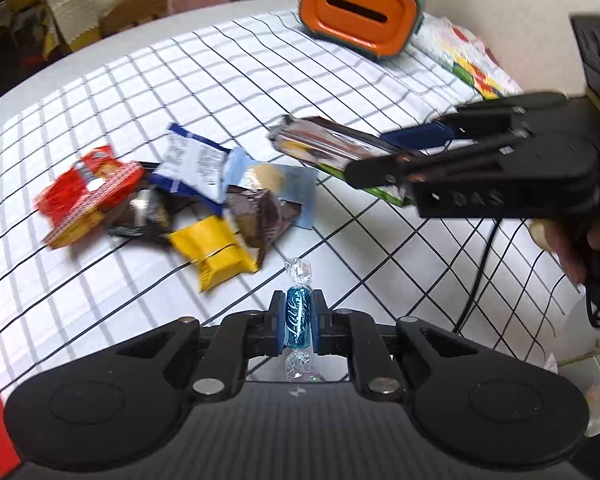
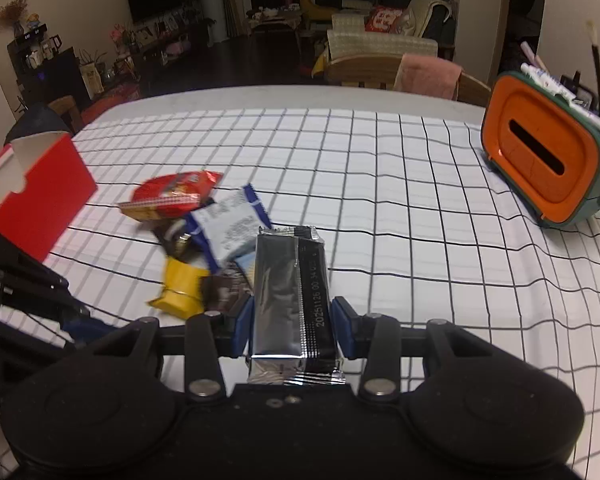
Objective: Organize snacks
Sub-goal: 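Carry the blue candy and silver bar with both grippers over the white box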
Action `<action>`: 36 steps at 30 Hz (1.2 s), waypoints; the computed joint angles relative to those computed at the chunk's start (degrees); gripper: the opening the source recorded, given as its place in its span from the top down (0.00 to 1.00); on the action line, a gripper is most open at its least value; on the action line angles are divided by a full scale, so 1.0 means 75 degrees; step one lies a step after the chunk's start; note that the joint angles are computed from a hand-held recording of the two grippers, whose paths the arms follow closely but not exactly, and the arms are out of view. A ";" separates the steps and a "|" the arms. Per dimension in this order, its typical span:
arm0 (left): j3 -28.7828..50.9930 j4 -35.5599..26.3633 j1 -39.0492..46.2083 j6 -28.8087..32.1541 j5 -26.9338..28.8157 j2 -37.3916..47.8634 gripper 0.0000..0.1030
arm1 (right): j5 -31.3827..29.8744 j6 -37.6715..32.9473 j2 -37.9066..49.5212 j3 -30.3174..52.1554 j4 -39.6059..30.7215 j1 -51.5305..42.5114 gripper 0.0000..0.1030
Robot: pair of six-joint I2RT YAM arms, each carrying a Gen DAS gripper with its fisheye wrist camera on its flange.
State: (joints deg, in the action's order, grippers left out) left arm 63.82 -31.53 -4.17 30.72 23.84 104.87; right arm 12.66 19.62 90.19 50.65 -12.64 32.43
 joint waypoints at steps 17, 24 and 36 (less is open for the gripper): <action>0.0815 -0.1378 0.2916 0.0981 0.0530 -0.0963 0.88 | 0.1563 0.1269 0.0815 0.2799 -0.1909 0.2508 0.60; 0.1899 -0.1987 0.4111 0.1565 0.0890 -0.0465 0.88 | 0.1886 0.1347 0.2024 0.4704 -0.2477 0.3183 0.60; 0.4294 -0.2799 0.5533 0.2109 0.1098 0.1123 0.88 | 0.1887 0.1272 0.4770 0.8740 -0.3734 0.3758 0.60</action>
